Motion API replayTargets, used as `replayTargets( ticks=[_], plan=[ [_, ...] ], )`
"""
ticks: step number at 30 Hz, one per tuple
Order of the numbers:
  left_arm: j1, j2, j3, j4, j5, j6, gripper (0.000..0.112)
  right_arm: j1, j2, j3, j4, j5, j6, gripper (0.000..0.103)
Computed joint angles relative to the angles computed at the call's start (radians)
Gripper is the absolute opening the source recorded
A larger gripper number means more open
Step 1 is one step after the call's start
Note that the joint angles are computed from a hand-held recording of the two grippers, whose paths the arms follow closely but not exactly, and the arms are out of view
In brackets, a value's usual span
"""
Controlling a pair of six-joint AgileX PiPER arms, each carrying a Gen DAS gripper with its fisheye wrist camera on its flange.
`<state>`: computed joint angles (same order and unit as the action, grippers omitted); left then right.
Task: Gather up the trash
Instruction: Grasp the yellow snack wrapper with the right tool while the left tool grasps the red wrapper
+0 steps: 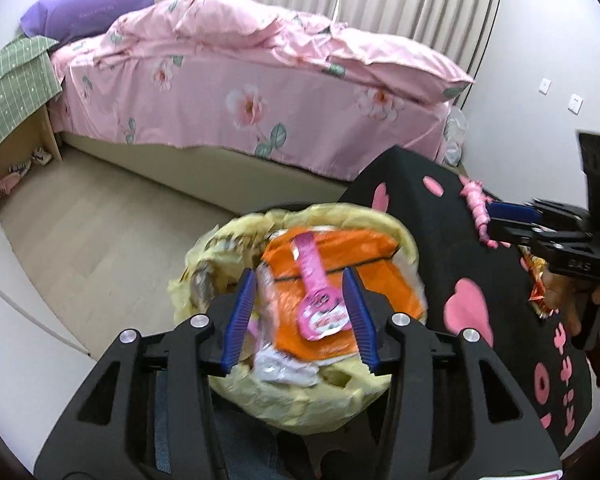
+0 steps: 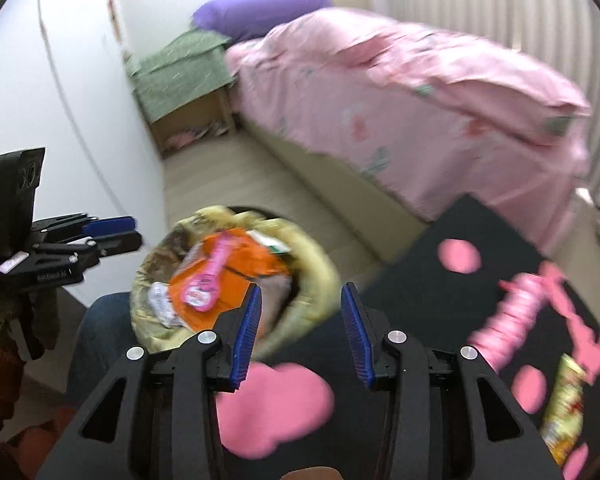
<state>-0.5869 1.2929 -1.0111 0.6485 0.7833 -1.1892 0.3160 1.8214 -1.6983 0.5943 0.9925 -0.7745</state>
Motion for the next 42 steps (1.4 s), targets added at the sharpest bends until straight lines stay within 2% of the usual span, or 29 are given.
replayTargets(
  ticks=[3, 8, 12, 13, 14, 16, 18, 21, 25, 29, 31, 34, 39, 42],
  plan=[
    [-0.042, 0.052, -0.063, 0.041, 0.014, -0.037, 0.044, -0.124, -0.088, 0.098, 0.059, -0.032, -0.071, 0.04],
    [-0.104, 0.188, -0.193, 0.039, -0.025, -0.033, 0.047, -0.334, -0.189, 0.231, 0.111, -0.107, -0.175, 0.04],
    [-0.14, 0.337, -0.346, -0.026, -0.071, 0.053, 0.047, -0.507, -0.201, 0.285, 0.155, -0.108, -0.246, 0.042],
    [-0.153, 0.377, -0.391, -0.045, -0.078, 0.079, 0.047, -0.534, -0.198, 0.293, 0.163, -0.109, -0.258, 0.051],
    [-0.162, 0.412, -0.433, -0.07, -0.083, 0.111, 0.047, -0.563, -0.192, 0.296, 0.175, -0.102, -0.274, 0.054],
    [-0.187, 0.5, -0.543, -0.143, -0.088, 0.21, 0.048, -0.607, -0.169, 0.304, 0.187, -0.1, -0.292, 0.054],
    [-0.22, 0.579, -0.652, -0.186, -0.066, 0.286, 0.048, -0.624, -0.136, 0.301, 0.179, -0.111, -0.286, 0.054],
    [-0.263, 0.669, -0.781, -0.195, -0.034, 0.316, 0.048, -0.606, -0.082, 0.279, 0.135, -0.121, -0.242, 0.054],
    [-0.288, 0.726, -0.863, -0.184, 0.026, 0.309, 0.048, -0.578, 0.001, 0.236, 0.171, -0.104, -0.193, 0.054],
    [-0.3, 0.764, -0.922, -0.177, 0.108, 0.331, 0.048, -0.521, 0.047, 0.207, 0.164, -0.154, -0.141, 0.054],
    [-0.303, 0.761, -0.915, -0.163, 0.114, 0.326, 0.048, -0.481, 0.06, 0.193, 0.106, -0.196, -0.104, 0.054],
    [-0.302, 0.756, -0.908, -0.16, 0.111, 0.322, 0.048, -0.45, 0.075, 0.175, 0.035, -0.206, -0.081, 0.039],
    [-0.301, 0.747, -0.89, -0.168, 0.091, 0.322, 0.049, -0.474, 0.03, 0.228, 0.056, -0.208, -0.159, 0.029],
    [-0.294, 0.733, -0.861, -0.198, 0.046, 0.327, 0.049, -0.525, -0.02, 0.281, 0.106, -0.2, -0.228, 0.028]
  ],
)
